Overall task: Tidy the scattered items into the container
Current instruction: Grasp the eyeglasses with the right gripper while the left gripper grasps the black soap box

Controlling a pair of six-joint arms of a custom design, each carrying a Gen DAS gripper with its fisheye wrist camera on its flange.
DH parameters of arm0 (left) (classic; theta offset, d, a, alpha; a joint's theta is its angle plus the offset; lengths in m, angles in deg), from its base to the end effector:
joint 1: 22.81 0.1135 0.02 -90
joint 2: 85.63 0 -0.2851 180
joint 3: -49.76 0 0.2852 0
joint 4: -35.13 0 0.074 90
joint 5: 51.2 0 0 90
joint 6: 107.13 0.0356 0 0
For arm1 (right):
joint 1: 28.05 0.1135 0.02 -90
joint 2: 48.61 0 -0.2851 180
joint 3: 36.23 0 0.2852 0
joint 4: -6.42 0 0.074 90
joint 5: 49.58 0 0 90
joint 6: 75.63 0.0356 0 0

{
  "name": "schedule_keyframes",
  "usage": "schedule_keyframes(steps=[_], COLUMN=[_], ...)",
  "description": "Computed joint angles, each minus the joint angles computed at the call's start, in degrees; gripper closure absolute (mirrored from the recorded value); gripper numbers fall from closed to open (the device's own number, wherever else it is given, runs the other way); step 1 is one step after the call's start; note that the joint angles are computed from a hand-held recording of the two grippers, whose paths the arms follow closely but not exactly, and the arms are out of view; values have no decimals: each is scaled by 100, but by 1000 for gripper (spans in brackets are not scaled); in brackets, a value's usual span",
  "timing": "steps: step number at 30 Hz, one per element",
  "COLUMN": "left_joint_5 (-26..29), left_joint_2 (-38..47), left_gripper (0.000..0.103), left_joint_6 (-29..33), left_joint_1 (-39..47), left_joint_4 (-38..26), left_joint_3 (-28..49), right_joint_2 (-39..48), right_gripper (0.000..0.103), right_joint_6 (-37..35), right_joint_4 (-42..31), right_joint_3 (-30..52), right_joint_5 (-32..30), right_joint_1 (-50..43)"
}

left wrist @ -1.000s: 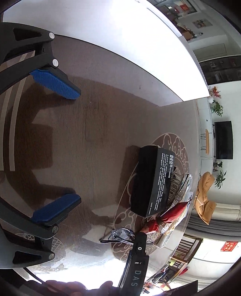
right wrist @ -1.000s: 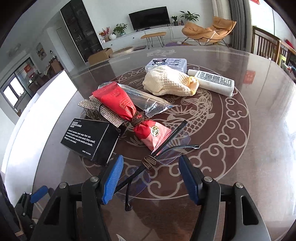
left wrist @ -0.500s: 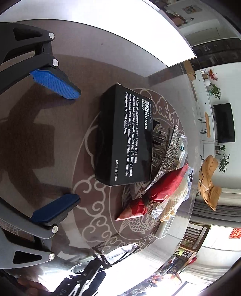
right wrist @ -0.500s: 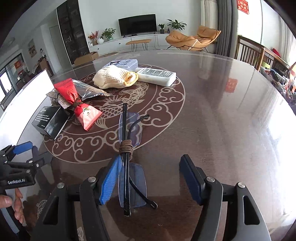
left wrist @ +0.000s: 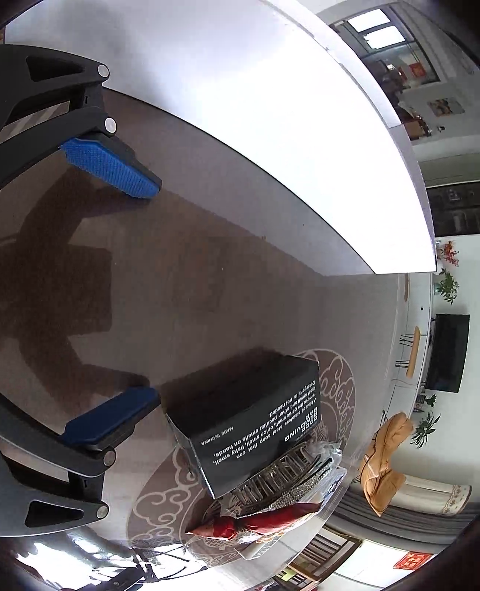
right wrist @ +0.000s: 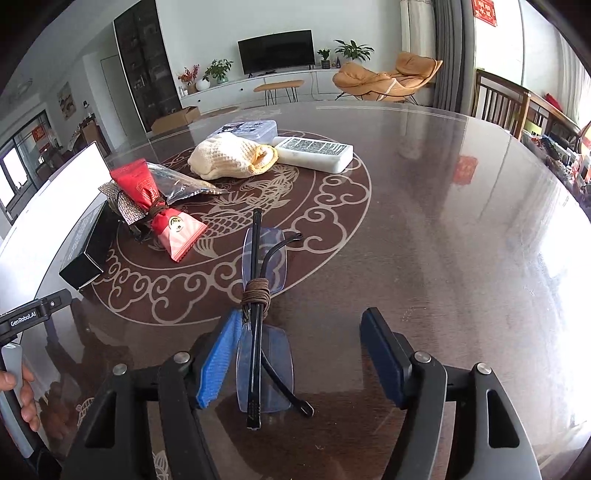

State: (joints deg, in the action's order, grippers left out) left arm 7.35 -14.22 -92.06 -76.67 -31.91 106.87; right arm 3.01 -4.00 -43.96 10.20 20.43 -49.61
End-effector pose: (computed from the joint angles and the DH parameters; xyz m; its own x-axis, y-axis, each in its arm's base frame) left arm 0.1454 -0.1677 0.2101 -0.7721 -0.3395 -0.5372 -0.3959 0.9182 -0.0113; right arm 0.1791 -0.0577 0.2226 -0.7802 -0.0102 -0.6254 -0.0846 0.9924 0.0894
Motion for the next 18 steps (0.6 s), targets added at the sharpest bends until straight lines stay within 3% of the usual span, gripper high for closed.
schedule_keyframes(steps=[3,5,7,13,18], left_joint_5=[222,459,429,143,-15], left_joint_2=[-217,48,580,2041,2400], left_gripper=[0,0,0,0,0], left_joint_6=[678,1214,1366,1126,1215], left_joint_1=[-63,10,51,552,853], left_joint_4=[806,1351,1537,1025,671], left_joint_3=[-210,-72,271,1545,1984], right_joint_2=[-16,-28,-20,38,14], right_gripper=[33,32,32,32,32], right_joint_6=[58,69,60,17,61], right_joint_4=[59,71,67,20,49], right_joint_3=[-20,-34,-30,10,-9], right_joint_5=[247,320,290,-2,107], right_joint_1=[202,271,251,50,147])
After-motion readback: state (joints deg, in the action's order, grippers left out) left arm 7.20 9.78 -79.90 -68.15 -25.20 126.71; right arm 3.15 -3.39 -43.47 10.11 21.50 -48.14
